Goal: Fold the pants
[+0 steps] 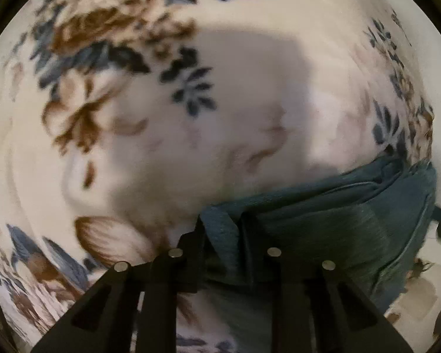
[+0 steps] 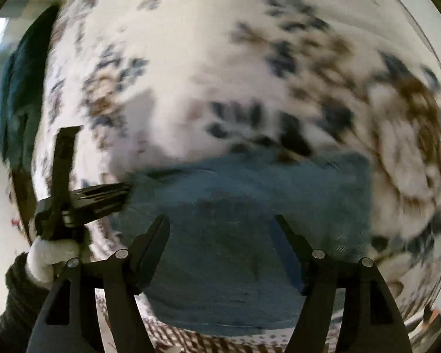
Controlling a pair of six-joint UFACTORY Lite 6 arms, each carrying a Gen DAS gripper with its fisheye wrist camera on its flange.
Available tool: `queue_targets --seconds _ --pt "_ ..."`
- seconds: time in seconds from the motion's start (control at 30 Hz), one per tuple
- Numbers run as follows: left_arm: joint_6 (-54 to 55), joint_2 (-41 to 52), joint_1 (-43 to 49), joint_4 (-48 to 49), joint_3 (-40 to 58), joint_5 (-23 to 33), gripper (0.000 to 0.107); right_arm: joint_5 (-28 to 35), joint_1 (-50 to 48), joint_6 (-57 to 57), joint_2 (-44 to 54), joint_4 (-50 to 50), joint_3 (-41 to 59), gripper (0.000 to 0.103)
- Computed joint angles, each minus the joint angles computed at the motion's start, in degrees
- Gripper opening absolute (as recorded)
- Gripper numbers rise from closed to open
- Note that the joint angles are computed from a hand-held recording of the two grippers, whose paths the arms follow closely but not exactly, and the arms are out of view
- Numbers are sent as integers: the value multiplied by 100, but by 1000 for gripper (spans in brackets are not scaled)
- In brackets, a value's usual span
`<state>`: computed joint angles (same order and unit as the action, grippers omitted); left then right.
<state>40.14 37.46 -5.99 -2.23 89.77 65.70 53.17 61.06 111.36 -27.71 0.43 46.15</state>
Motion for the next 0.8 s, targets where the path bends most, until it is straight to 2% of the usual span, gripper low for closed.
queue_targets --seconds 0.03,0.1,0.17,0.2,0.3,0.33,0.4,0.43,0.47,0.53,0.63,0.67,0.73,0.8 --pt "114 -71 72 22 -132 -176 21 57 338 553 -141 -372 -144 73" --pt "226 192 243 -195 91 -58 22 -2 911 1270 -576 -738 -646 74" --pt "110 391 255 -291 368 172 21 -536 1021 1273 -1133 -490 -1228 77" --pt "-42 489 246 -392 592 394 21 -694 1045 1218 -1222 -377 -1354 77" --pt "-169 857 532 -1050 1601 1407 21 -285 1032 723 -988 -312 -982 77" --pt "-126 893 660 -1327 1913 1695 24 -170 1032 645 -966 -309 -885 77" --pt "-94 1244 906 -2073 2823 2788 41 162 1253 1044 -1399 -483 -868 77" --pt "-177 1348 924 -2291 3024 3154 48 178 1376 1344 -1569 -561 -929 77" --pt "-202 1326 808 -2387 2985 3339 60 203 1522 1624 -1751 -652 -992 77" --pt "-43 1070 447 -2163 2410 3140 63 222 1634 1933 -1978 -751 -1103 77" --pt "-63 1055 -278 -1589 1590 2507 63 276 1360 1519 -1842 -515 -991 77" --pt "44 1028 -201 -1496 1455 2456 61 203 1240 1361 -1777 -429 -976 77" --pt "111 1147 -220 -1745 1466 2597 37 88 1074 1150 -1683 -302 -952 77" --pt "332 905 -259 -1820 1211 2534 22 19 897 846 -1519 -178 -905 77"
